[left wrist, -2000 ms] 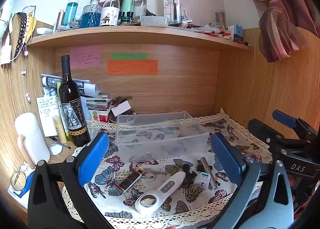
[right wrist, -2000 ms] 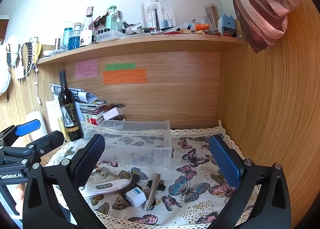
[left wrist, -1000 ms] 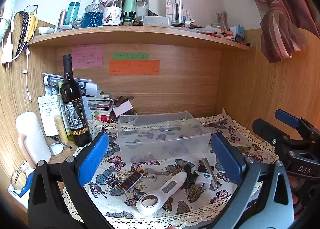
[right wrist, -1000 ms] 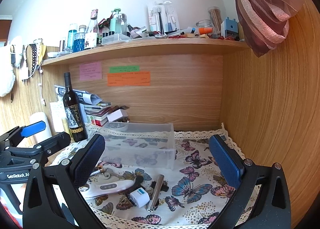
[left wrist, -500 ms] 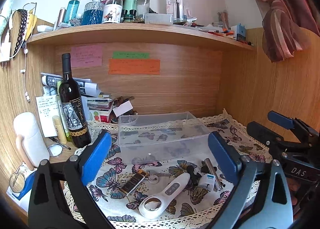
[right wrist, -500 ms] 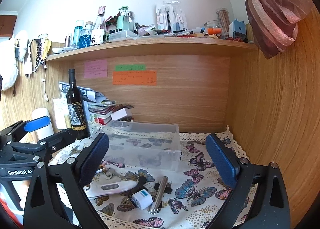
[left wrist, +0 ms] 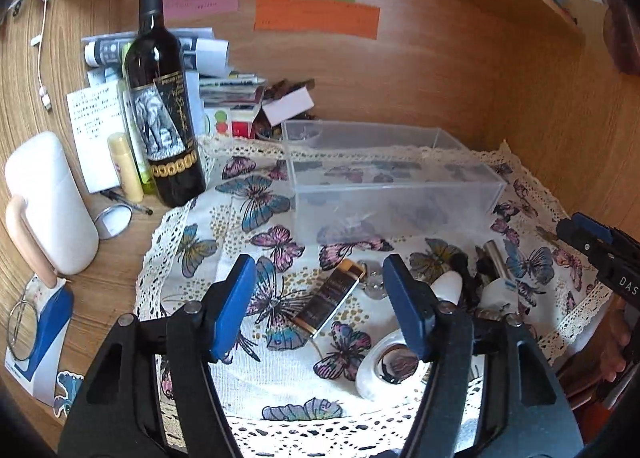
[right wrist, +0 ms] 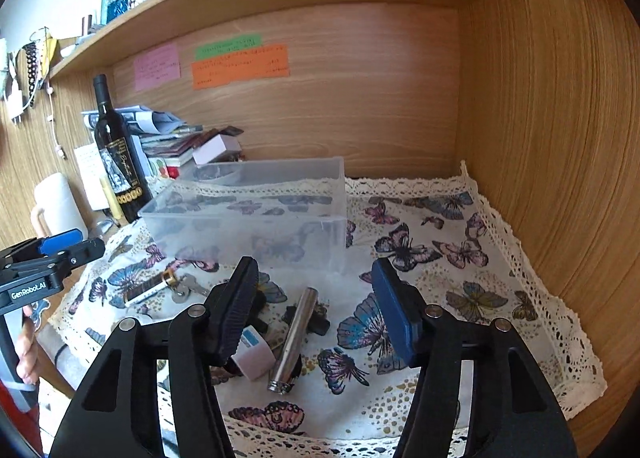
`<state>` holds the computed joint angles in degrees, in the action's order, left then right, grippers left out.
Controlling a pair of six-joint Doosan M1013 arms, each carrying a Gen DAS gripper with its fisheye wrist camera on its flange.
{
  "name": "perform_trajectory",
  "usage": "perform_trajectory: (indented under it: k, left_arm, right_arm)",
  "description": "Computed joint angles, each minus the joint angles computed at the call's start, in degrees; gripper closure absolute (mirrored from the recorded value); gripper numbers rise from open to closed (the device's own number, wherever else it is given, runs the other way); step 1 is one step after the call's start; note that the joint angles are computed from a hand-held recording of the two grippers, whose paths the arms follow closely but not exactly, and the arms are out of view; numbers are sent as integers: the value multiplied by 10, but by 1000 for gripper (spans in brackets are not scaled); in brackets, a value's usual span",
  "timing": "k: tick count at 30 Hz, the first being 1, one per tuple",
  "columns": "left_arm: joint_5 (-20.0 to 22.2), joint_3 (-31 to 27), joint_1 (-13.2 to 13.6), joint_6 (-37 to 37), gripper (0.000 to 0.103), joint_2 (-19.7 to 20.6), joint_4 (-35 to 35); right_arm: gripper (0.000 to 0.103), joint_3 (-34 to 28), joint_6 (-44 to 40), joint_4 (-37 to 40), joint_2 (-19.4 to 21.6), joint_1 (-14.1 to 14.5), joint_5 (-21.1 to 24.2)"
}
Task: Organize rigid objects
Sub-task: 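Grasp the black-gold perfume box with the left gripper while the right gripper grasps the silver tube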
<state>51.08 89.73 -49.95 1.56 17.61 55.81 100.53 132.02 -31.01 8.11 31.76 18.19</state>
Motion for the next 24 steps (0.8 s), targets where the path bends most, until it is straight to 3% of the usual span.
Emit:
perform_trajectory:
  k: [7,16,21,24]
  left_arm:
    - [-11,-5,18,75,37,13,-92]
    - [-41,-37,56,234,42,32,-225]
    - [-46,-50,72,295,50,46,-289]
    - [-47,-51,72,293,50,48,-280]
  right_arm:
    - [57,-12,-94,97,21,-8,49]
    - [66,-29,-222,245,41,-18,80]
    - [67,-43,-237,245,54,-12,102]
    - [70,-51,-261,265,61,-12,118]
